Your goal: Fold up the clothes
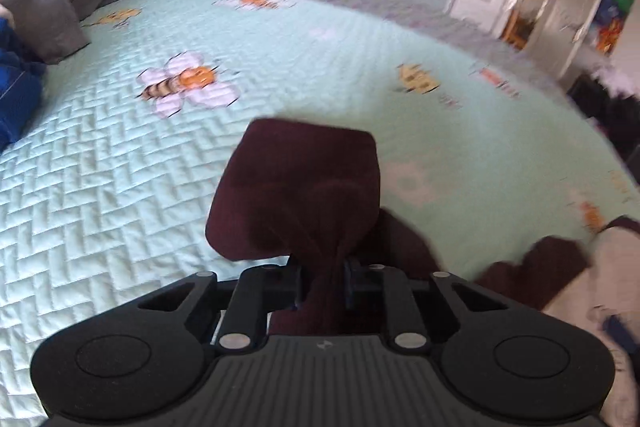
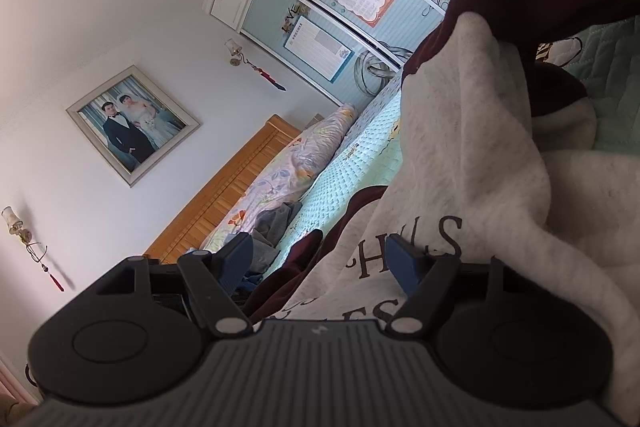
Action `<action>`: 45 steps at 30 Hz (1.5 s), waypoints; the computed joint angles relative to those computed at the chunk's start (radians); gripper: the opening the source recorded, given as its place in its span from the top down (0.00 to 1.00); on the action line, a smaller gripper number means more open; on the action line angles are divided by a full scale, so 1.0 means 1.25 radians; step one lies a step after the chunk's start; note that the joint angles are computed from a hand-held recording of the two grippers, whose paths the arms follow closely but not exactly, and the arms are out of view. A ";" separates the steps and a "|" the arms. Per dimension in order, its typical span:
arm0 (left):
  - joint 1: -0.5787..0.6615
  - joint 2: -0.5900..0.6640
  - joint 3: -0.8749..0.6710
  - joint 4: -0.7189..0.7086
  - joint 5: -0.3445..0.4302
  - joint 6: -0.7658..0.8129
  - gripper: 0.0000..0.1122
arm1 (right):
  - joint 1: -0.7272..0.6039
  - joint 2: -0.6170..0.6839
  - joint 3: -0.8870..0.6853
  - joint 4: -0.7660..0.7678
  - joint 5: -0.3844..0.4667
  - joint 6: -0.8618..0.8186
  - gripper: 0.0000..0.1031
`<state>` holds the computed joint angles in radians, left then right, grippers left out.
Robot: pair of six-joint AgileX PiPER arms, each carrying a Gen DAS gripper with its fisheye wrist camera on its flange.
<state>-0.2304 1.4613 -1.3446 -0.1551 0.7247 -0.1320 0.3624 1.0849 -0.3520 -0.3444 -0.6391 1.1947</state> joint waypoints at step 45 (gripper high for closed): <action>-0.163 0.247 -0.455 -0.072 0.323 0.077 0.15 | -0.194 0.076 0.106 -0.168 -0.378 0.159 0.22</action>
<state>-0.4341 1.7704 -1.9139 -0.2450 1.1288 -0.0352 0.1201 1.1798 -0.2197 -0.5541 -1.1119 1.3931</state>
